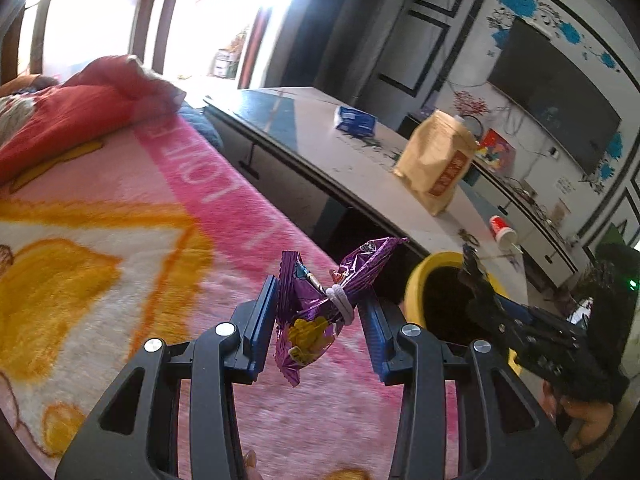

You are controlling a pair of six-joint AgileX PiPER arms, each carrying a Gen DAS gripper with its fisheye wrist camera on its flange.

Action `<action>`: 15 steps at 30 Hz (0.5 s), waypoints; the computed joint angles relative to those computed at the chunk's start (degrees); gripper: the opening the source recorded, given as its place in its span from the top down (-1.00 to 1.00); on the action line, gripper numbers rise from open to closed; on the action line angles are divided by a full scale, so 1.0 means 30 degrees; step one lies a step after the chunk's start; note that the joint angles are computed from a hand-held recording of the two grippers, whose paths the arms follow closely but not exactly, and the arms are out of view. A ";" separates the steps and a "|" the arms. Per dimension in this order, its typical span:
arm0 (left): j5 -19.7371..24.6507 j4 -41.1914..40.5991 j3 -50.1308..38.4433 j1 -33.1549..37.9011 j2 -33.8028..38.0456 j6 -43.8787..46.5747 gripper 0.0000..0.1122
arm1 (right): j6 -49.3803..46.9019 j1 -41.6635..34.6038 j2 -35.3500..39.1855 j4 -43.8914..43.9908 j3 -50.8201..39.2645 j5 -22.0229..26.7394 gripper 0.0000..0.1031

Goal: Collect trash
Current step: 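Carry the purple wrapper and green snack packet over the yellow-rimmed bin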

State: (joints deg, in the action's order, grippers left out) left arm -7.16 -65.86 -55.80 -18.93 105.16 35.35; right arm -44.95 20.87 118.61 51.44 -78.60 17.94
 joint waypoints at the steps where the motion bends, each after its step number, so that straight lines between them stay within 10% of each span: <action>1: -0.0125 -0.0876 -0.0064 -0.0289 -0.0049 0.0897 0.32 | -0.0117 -0.0186 -0.0069 0.0206 0.0156 -0.0088 0.40; 15: -0.0414 -0.5763 -0.1383 -0.2749 0.0074 0.6321 0.32 | -0.2612 -0.2734 -0.0828 0.3391 0.1850 -0.0391 0.40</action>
State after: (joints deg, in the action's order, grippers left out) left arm -8.40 -83.15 -59.95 -27.17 105.38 54.32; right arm -52.78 12.67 116.13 61.61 -73.05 16.76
